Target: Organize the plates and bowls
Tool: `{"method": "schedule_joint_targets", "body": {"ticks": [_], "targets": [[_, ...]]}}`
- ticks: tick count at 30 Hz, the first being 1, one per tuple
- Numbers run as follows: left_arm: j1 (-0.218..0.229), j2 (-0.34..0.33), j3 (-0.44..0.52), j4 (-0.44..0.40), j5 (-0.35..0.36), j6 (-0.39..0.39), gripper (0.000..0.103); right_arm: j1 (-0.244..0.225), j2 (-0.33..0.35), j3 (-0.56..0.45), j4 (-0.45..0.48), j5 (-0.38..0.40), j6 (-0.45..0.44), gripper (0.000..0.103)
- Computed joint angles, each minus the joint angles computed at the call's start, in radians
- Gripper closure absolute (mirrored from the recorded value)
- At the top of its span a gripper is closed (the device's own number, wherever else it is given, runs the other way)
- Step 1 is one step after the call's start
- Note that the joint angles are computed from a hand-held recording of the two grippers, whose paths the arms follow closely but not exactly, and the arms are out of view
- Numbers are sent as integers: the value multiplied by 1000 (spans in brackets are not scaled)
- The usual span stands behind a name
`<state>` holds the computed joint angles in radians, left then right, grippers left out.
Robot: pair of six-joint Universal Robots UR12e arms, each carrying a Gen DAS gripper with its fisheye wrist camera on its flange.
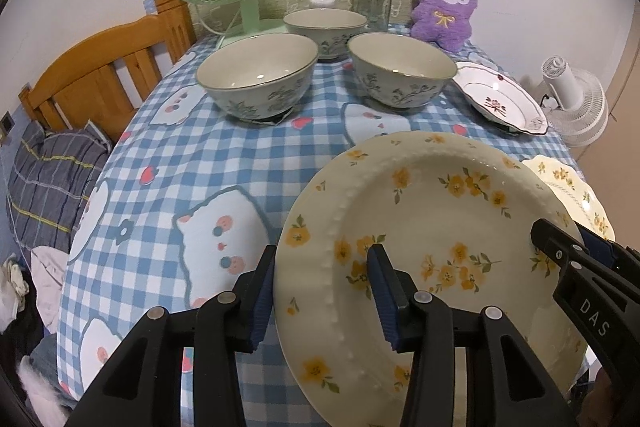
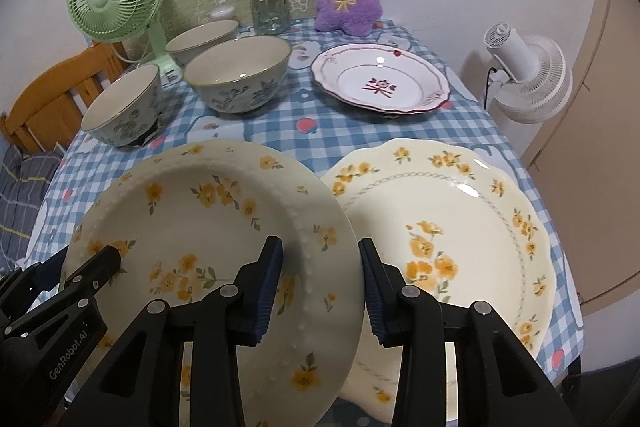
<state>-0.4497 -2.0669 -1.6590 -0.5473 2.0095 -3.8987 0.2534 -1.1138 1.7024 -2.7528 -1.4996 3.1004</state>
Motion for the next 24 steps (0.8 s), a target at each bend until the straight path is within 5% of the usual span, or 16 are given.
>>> {"method": "schedule_joint_targets", "body": {"ticks": [24], "targets": [[-25,-65,107,18,-23,68,59,-55,-15,22,-60,-31,42,61]]}}
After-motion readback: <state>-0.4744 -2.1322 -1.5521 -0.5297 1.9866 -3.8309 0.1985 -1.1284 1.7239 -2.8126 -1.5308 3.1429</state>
